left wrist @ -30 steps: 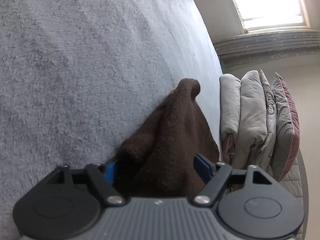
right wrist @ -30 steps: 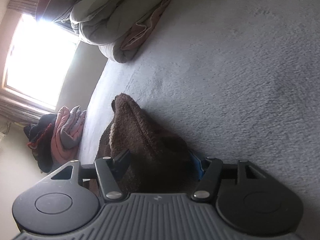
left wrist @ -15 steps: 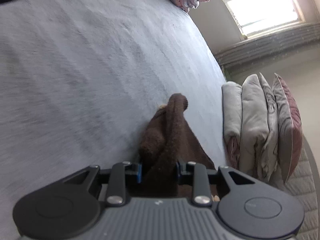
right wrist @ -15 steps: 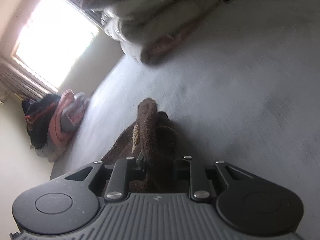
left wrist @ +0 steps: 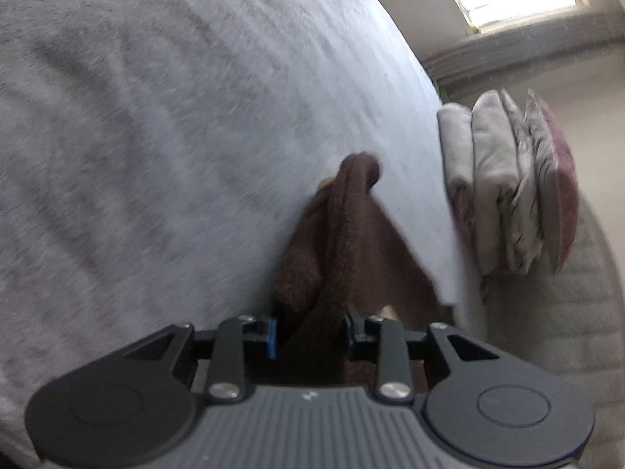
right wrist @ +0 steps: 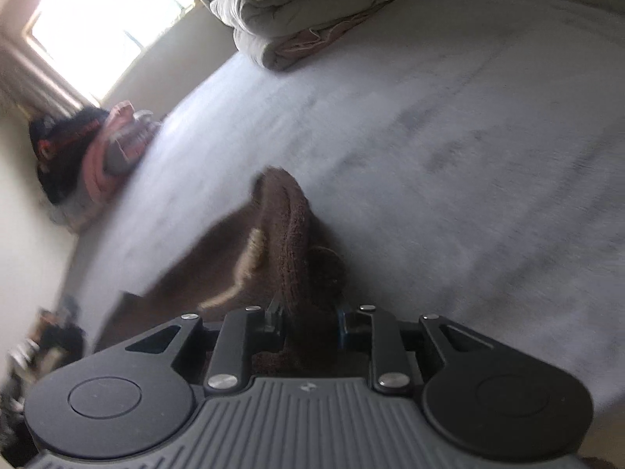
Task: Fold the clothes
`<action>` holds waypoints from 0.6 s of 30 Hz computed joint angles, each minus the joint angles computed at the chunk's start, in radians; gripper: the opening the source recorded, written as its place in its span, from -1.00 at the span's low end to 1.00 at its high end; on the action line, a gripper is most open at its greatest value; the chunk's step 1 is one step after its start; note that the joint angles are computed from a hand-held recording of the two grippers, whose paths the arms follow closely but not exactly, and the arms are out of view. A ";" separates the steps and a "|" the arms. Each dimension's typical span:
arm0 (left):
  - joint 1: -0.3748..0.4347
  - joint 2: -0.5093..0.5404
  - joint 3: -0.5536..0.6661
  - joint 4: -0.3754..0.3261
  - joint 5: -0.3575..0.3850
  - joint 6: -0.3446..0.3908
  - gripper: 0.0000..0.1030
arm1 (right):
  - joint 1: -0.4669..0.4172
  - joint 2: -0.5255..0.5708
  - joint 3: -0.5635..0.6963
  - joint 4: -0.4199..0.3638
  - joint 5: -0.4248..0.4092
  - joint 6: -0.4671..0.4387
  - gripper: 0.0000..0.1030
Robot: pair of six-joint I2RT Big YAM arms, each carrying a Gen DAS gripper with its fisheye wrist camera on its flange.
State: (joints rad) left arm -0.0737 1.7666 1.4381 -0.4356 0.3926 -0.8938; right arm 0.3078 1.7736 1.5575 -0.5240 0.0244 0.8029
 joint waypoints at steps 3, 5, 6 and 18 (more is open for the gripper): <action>-0.008 0.005 -0.023 0.000 -0.047 0.098 -0.03 | 0.020 0.017 -0.007 -0.025 0.068 -0.021 -0.23; -0.018 -0.012 -0.034 0.002 -0.106 0.172 0.09 | 0.037 0.015 -0.011 -0.028 0.154 -0.069 -0.10; -0.032 -0.029 -0.039 0.006 -0.177 0.213 0.24 | 0.046 0.012 -0.012 -0.026 0.205 -0.101 -0.10; -0.128 0.099 0.155 0.173 -0.419 0.560 0.47 | 0.106 0.172 0.131 0.294 0.378 -0.551 0.21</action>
State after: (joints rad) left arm -0.2016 1.8653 1.5932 -0.2629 -0.0260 -0.3333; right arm 0.4142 1.9452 1.6888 -0.2301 0.4021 0.2518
